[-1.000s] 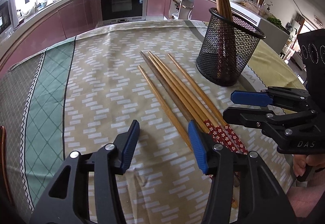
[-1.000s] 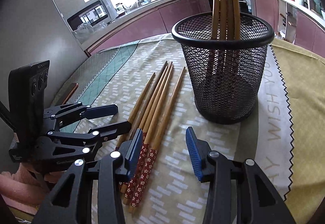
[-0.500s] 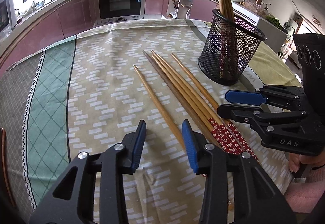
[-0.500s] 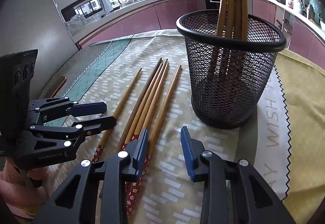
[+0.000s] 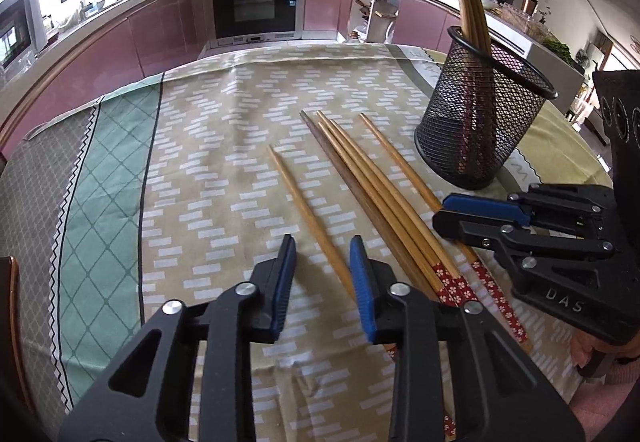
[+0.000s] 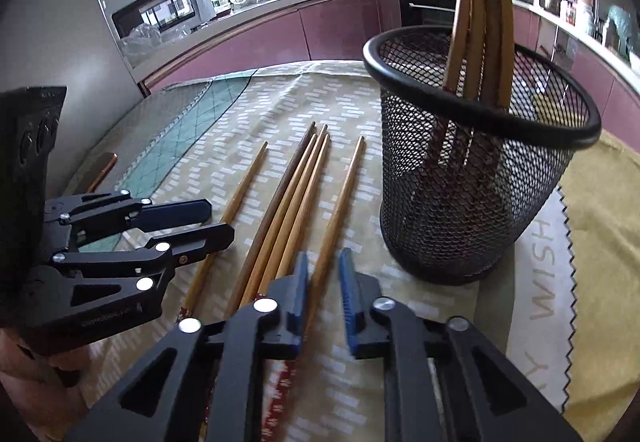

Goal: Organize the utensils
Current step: 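Close the right tool on a chopstick while the left tool grasps another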

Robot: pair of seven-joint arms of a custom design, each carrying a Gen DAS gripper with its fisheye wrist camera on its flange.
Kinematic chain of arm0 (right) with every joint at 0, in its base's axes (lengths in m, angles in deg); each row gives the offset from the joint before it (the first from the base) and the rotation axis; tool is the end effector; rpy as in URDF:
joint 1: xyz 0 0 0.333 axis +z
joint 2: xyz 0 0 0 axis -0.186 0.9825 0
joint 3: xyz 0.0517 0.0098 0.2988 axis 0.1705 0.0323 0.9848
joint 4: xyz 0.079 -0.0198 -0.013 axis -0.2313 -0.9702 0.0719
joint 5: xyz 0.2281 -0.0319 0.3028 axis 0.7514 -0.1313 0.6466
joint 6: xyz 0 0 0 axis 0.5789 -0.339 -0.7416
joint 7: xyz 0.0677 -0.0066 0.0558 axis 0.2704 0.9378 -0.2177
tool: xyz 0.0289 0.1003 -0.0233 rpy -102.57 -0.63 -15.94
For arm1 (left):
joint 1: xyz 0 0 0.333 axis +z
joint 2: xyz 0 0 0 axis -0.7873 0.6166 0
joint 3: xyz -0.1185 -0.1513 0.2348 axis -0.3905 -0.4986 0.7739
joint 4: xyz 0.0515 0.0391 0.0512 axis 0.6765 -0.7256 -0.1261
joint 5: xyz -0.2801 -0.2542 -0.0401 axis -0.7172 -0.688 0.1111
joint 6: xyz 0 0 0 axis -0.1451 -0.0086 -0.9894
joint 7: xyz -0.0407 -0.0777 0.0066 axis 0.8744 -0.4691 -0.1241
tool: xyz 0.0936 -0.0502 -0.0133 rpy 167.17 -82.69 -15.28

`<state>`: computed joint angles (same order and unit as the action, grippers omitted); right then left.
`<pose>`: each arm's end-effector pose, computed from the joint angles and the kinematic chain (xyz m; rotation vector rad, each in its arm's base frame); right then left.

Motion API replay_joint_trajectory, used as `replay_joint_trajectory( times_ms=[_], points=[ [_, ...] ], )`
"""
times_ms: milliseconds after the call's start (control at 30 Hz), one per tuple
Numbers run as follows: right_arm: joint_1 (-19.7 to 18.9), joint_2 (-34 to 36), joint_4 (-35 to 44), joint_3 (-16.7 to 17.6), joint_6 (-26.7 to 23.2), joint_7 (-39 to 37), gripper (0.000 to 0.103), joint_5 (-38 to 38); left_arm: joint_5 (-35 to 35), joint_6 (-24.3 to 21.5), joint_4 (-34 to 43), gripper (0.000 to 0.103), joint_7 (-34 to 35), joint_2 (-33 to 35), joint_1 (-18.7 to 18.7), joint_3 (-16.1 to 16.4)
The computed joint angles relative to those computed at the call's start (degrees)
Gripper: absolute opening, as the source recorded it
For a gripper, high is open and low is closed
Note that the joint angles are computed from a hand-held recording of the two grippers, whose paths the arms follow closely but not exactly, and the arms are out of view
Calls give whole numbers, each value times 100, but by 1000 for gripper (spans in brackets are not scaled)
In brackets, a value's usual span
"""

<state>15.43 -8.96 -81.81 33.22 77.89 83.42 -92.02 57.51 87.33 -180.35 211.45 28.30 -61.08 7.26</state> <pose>0.4699 0.3395 0.4765 -1.8747 1.5649 -0.3033 0.4965 -0.0966 0.4603 -1.5139 2.2629 -0.8390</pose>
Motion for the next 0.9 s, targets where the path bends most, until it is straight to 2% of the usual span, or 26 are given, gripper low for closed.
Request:
replay_joint_trajectory(
  times_ms=[67,267,367,500,600,733,900],
  points=[
    [-11,-30,-75,1,98,-79,8,209,-52,-9,8,17,-29,7,0,14],
    [-19,-154,-334,21,402,-521,6,1062,-299,-78,-27,9,-63,-49,2,65],
    [-6,-245,-455,35,516,-614,6,1221,-453,-106,-65,8,-1,-99,-14,100],
    [117,-440,-670,13,704,-1322,6,1927,-853,-151,-199,8,406,-317,-138,227],
    [284,-551,-731,-57,670,-2034,6,2546,-1171,-374,-227,8,793,-445,-243,343],
    [277,-511,-622,-25,450,-2240,6,2588,-1136,-529,-227,8,882,-433,-215,255],
    [155,-417,-463,54,218,-1948,6,2080,-1072,-597,-185,8,882,-362,-160,189]
  ],
)
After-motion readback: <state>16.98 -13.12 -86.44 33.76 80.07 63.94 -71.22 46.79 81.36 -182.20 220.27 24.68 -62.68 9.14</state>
